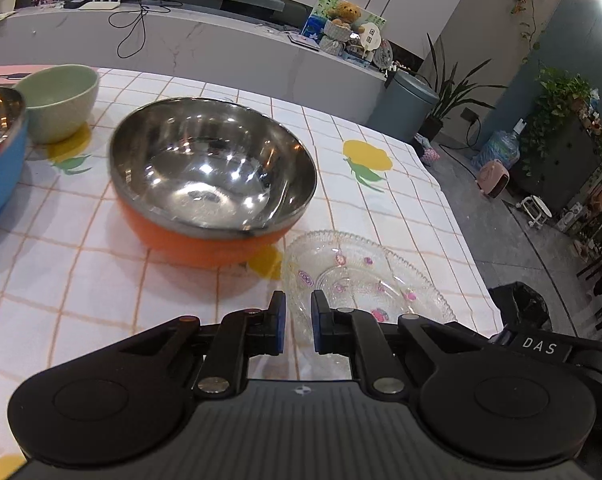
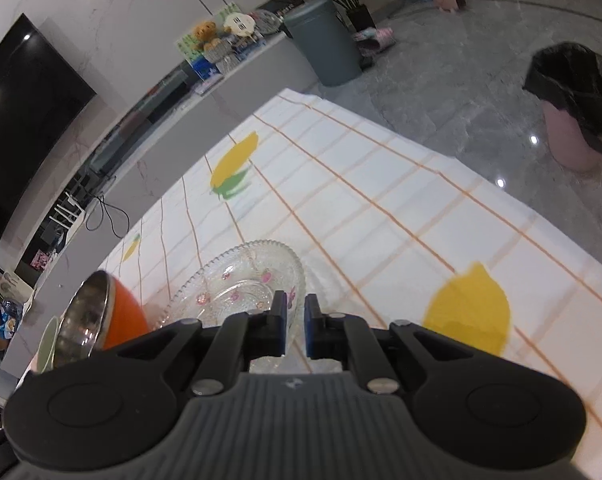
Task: Organize plates and bowls
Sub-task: 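Grip the glass plate rim with both grippers and pull it before the orange bowl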
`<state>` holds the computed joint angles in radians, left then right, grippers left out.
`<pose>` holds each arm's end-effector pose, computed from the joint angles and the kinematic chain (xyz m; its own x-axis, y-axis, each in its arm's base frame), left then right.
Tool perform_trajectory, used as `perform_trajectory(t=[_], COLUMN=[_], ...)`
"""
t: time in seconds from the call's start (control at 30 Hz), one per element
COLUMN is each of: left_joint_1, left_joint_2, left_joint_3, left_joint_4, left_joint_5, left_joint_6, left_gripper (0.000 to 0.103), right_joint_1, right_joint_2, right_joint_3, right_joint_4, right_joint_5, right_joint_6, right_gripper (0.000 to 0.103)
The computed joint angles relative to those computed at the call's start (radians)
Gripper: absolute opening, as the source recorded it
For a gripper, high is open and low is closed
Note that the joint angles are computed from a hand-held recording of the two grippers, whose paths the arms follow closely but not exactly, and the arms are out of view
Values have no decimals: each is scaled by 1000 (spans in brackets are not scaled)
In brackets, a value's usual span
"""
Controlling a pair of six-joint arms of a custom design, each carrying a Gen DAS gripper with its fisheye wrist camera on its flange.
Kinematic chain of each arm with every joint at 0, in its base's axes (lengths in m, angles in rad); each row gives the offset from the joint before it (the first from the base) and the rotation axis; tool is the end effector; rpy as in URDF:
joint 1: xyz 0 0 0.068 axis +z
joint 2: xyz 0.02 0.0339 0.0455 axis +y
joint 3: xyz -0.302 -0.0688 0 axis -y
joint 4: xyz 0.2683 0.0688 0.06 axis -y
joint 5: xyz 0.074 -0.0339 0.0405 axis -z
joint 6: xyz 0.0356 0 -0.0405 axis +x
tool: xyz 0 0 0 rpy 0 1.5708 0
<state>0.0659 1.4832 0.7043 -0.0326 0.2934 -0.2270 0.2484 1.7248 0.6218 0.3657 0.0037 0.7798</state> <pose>0.3011 0.0096 0.1902 -0.7357 -0.2645 -0.6235 -0.0307 0.9327 -0.3593 0.3121 0.0790 0.1258 -0.6344 0.5645 -0.5281 0.2853 0.8059 0.5188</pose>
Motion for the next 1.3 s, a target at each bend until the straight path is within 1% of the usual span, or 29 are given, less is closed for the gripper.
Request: perform_trajectory(t=[0.23, 0.43, 0.57, 0.67, 0.77, 0.83, 0.87, 0.9, 0.93, 0.97, 1.0, 1.1, 1.17, 1.3], left_joint_1=[79, 202, 289, 334, 338, 343, 342, 342, 341, 344, 349, 360, 369, 365], left_joint_2=[-133, -235, -260, -250, -235, -236, -232, -227, -219, -208, -189, -125, -103, -96], left_joint_3=[-54, -94, -116, -135, -156, -167, -166, -162, -161, -160, -154, -135, -130, -140], left_joint_4=[-106, -221, -279, -296, -282, -268, -266, -263, -250, -233, -220, -181, -163, -139], left_joint_5=[58, 120, 167, 190, 181, 193, 198, 200, 201, 206, 211, 227, 250, 277], left_joint_6=[63, 171, 255, 293, 330, 347, 361, 372, 372, 373, 373, 359, 358, 374], left_gripper=[13, 13, 12, 11, 10, 11, 13, 14, 20, 26, 27, 28, 28, 28], right_joint_1=[92, 198, 288, 316, 335, 339, 335, 329, 322, 314, 306, 265, 245, 239], right_joint_2=[-149, -230, -276, -269, -242, -244, -246, -252, -258, -259, -256, -213, -183, -142], right_joint_3=[-96, -156, -174, -177, -191, -210, -215, -221, -229, -234, -237, -240, -253, -272], right_joint_4=[-86, -136, -182, -194, -172, -137, -128, -115, -97, -77, -60, 13, 70, 171], right_joint_5=[40, 54, 105, 117, 132, 134, 128, 126, 129, 135, 140, 99, 67, 44], right_joint_6=[58, 140, 175, 172, 171, 166, 164, 163, 160, 151, 139, 107, 110, 107], right_gripper=[7, 8, 8, 8, 8, 8, 11, 12, 18, 26, 29, 29, 28, 28])
